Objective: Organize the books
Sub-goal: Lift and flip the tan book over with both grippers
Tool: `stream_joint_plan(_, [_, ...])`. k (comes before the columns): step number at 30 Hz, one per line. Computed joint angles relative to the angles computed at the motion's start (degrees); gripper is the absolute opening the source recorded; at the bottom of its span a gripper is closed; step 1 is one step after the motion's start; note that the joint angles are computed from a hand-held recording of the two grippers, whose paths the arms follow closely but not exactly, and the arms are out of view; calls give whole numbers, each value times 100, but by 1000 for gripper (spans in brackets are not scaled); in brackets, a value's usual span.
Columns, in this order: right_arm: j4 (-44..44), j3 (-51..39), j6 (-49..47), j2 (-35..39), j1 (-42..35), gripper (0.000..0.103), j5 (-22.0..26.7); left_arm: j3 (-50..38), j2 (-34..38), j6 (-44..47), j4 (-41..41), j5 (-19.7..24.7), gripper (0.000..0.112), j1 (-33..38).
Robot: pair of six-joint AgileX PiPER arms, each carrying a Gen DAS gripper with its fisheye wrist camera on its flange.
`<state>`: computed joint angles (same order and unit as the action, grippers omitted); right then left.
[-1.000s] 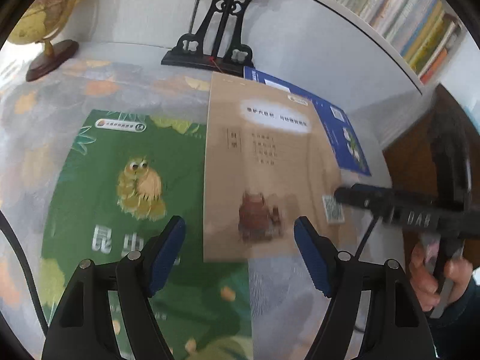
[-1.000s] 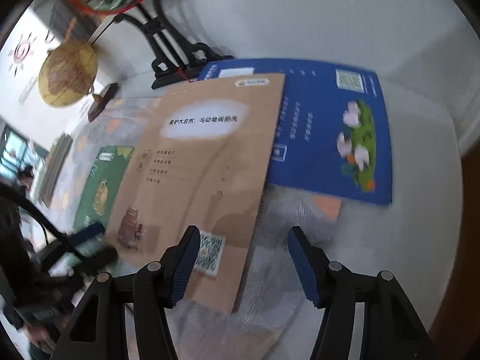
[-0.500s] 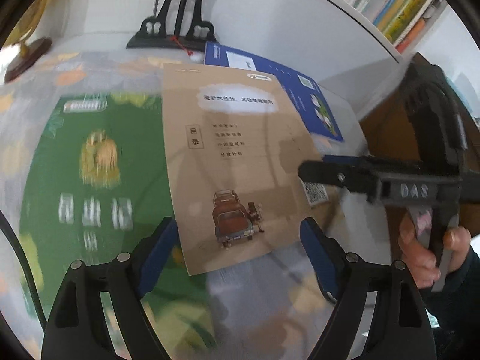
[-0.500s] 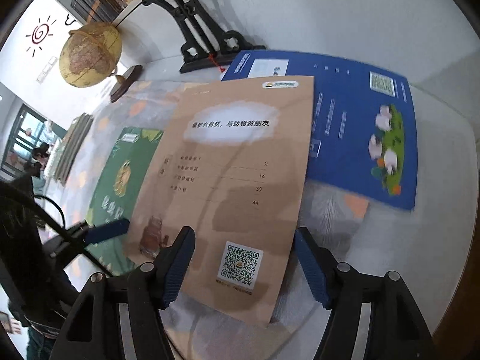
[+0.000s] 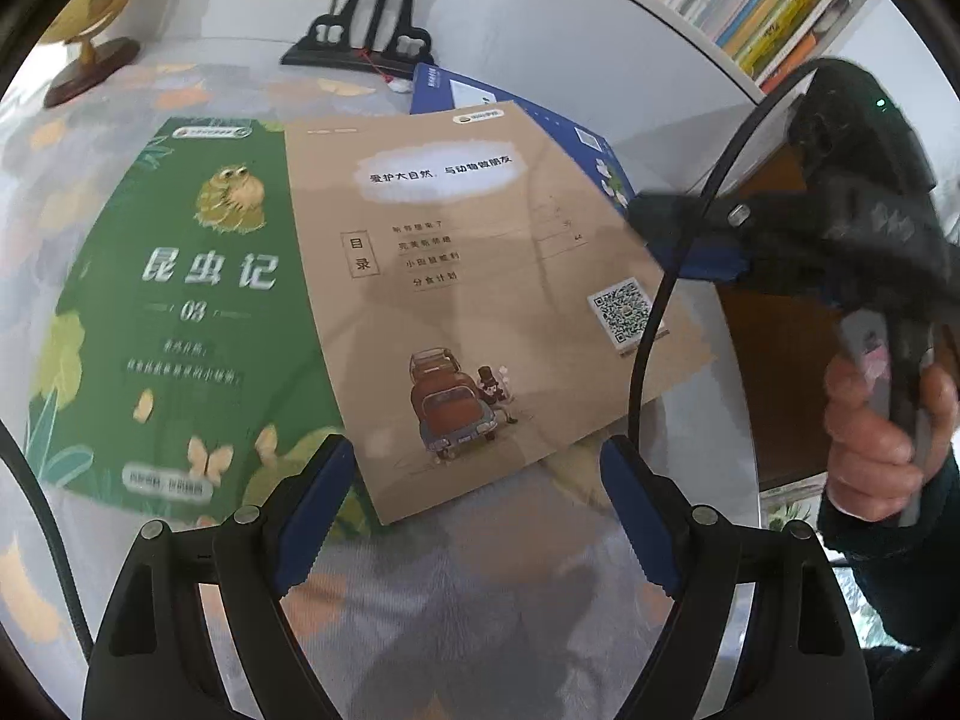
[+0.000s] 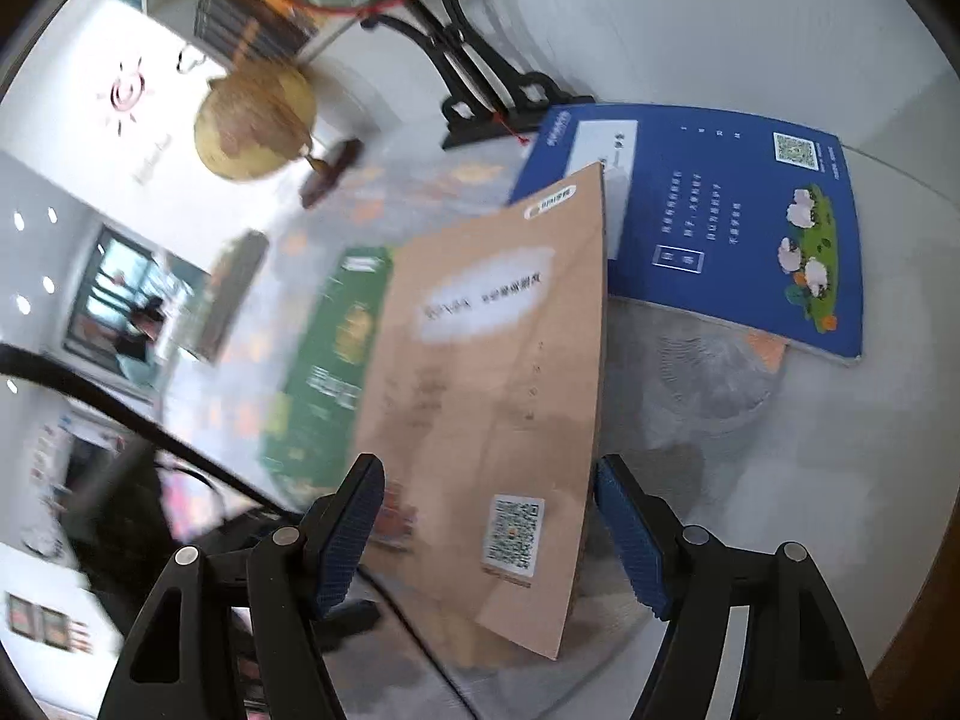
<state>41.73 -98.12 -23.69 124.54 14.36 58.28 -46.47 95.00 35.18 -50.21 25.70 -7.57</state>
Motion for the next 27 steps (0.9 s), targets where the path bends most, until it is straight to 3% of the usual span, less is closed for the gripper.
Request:
stream_joint_plan(3, [97,7,56,-192,162,72,50,177,-241,6,-141,-94,82,-64])
stream_joint_plan(9, [696,-343,66,-232,420,72,333,692,-517,1174,-1232,-97,82,273])
stream_joint_plan(18, [1466,-1217,411,154,966,72,893,1508,-993,2604,-2441,326,82,1186])
stream_joint_plan(21, [1484,-1483,553,236,1287,71,990,1827,-1361,2630,-2364,487,82,1548])
stream_joint_plan(27, [1462,-2157,829,579,2025,71,1051,2507,-2316,2171,-1473,1067,82,2697])
